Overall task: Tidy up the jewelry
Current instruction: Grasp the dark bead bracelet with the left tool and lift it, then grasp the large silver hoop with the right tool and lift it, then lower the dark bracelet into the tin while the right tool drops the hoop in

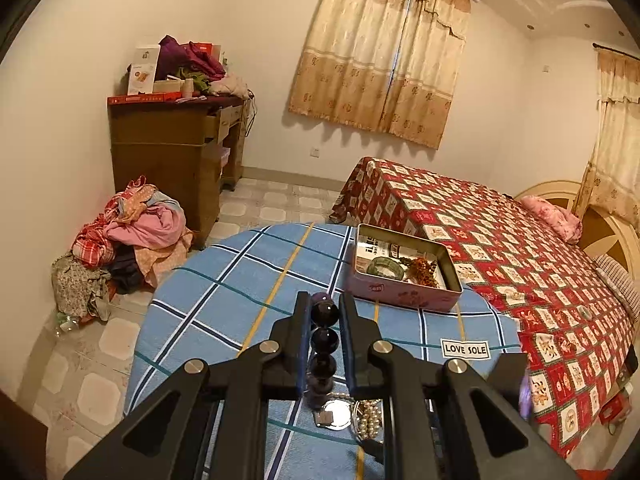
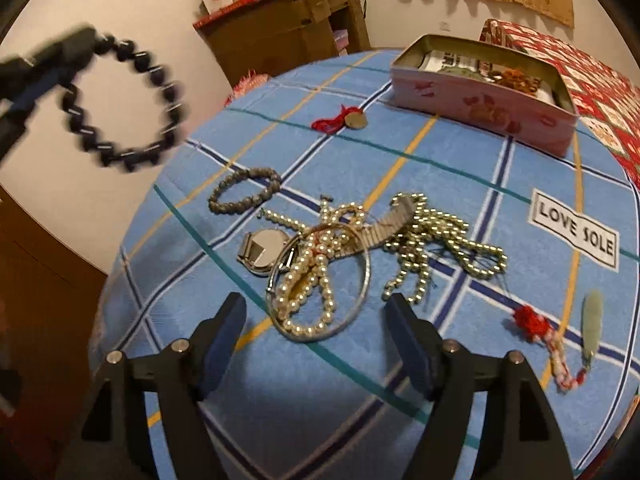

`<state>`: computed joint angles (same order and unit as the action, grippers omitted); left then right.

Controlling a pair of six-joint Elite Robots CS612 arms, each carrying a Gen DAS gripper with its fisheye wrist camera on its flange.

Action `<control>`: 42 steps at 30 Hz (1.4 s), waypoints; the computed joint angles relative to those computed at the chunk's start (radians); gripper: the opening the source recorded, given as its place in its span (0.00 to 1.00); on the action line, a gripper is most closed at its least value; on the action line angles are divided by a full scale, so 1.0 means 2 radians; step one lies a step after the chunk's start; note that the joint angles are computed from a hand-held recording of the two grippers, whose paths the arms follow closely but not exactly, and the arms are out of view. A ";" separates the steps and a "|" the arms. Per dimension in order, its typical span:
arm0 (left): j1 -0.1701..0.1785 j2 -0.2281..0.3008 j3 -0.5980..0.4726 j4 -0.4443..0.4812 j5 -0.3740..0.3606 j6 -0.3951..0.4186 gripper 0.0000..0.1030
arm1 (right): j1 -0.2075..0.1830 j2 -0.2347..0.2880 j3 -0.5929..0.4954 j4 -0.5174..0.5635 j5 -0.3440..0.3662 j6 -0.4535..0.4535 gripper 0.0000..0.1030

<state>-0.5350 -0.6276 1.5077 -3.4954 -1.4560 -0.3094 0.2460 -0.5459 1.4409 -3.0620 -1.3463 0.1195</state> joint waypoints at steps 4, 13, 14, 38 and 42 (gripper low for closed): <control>0.001 -0.001 0.003 -0.004 0.007 0.000 0.13 | 0.012 0.007 -0.015 0.005 -0.041 -0.026 0.77; 0.001 0.002 0.003 -0.002 -0.001 -0.003 0.13 | -0.004 -0.003 0.007 -0.010 -0.005 0.001 0.63; 0.001 0.002 0.002 -0.002 -0.003 -0.004 0.13 | -0.009 -0.006 0.015 -0.020 0.009 0.010 0.63; -0.007 0.008 -0.030 0.026 -0.050 0.007 0.13 | -0.041 -0.048 0.072 -0.176 -0.038 0.064 0.63; -0.012 0.017 -0.056 0.044 -0.046 0.025 0.13 | -0.046 -0.044 0.060 -0.180 -0.049 0.066 0.63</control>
<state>-0.5599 -0.5943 1.3961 -3.4076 -1.5474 -0.2586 0.1533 -0.6336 1.5604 -3.4229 -1.4442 0.2521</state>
